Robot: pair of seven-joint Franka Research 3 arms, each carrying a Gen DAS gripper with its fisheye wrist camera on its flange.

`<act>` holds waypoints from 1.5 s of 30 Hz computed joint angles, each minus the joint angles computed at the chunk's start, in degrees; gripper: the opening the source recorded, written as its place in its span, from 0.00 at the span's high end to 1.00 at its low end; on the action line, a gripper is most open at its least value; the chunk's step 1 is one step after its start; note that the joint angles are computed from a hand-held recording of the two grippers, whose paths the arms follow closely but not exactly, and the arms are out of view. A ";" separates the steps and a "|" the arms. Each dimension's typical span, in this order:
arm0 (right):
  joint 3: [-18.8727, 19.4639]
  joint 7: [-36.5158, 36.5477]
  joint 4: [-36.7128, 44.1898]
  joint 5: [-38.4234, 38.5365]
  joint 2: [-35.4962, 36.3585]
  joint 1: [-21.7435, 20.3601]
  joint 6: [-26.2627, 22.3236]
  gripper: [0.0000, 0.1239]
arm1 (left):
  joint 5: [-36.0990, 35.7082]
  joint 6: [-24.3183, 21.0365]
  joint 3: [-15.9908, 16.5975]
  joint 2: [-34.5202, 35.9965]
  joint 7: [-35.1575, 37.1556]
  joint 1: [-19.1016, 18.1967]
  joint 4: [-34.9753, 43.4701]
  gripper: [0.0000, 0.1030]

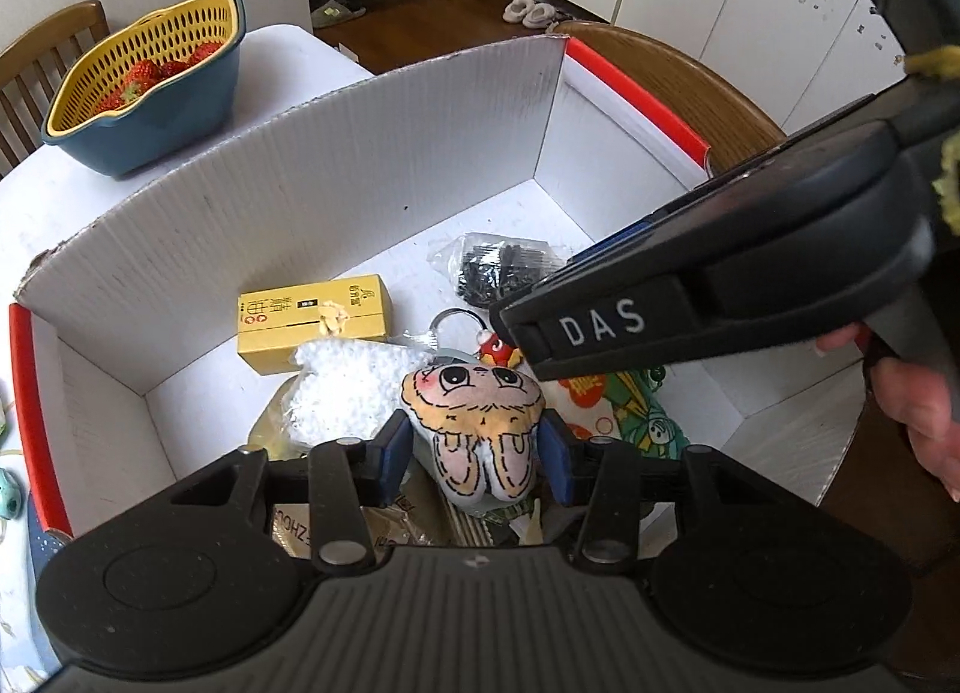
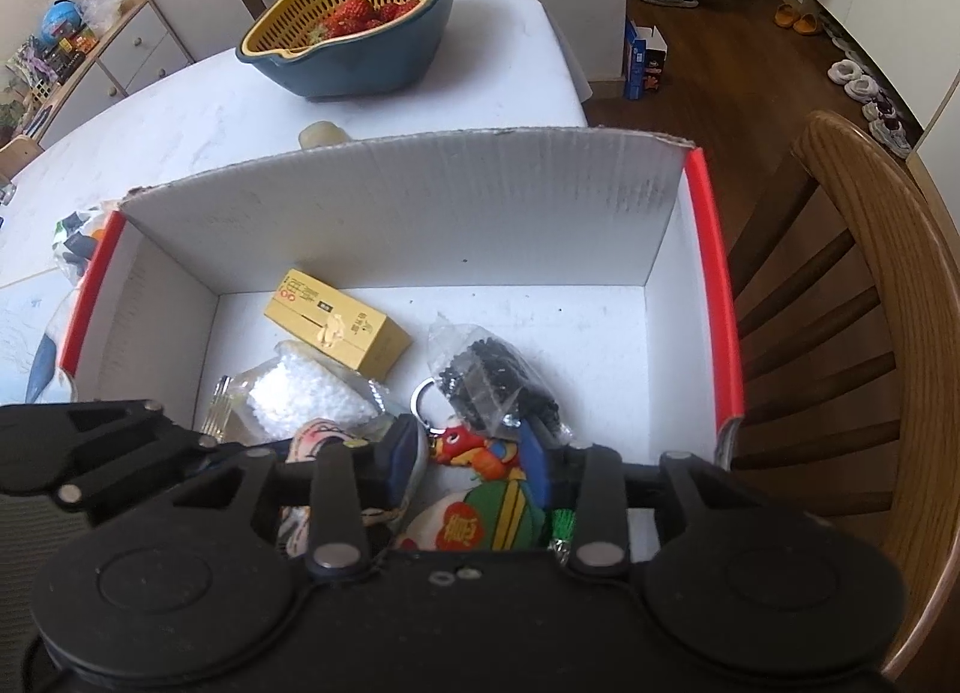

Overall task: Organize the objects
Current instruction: 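Open right tool to drop the bag while left tool releases the card, then withdraw both tools from the shoebox toward the remaining table items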

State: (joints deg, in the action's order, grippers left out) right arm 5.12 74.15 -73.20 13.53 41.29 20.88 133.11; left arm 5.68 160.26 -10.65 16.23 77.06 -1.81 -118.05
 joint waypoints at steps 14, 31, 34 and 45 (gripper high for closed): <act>0.85 -2.75 -7.25 2.12 -5.55 -0.94 3.71 0.61 | -0.88 1.65 0.04 -3.51 -1.29 -0.17 -3.79 0.33; 2.80 -7.60 -17.60 7.98 -14.05 -2.24 8.63 0.42 | 0.97 6.17 2.23 -14.68 -4.53 -0.64 -14.17 0.25; 3.10 -8.40 -19.58 9.30 -15.64 -2.32 9.32 0.40 | 1.39 6.85 2.72 -16.80 -5.03 -0.78 -15.93 0.25; 4.20 -11.92 -26.34 15.42 -21.15 -2.40 12.39 0.29 | -3.10 8.50 6.07 -24.69 -0.11 -2.08 -22.71 0.19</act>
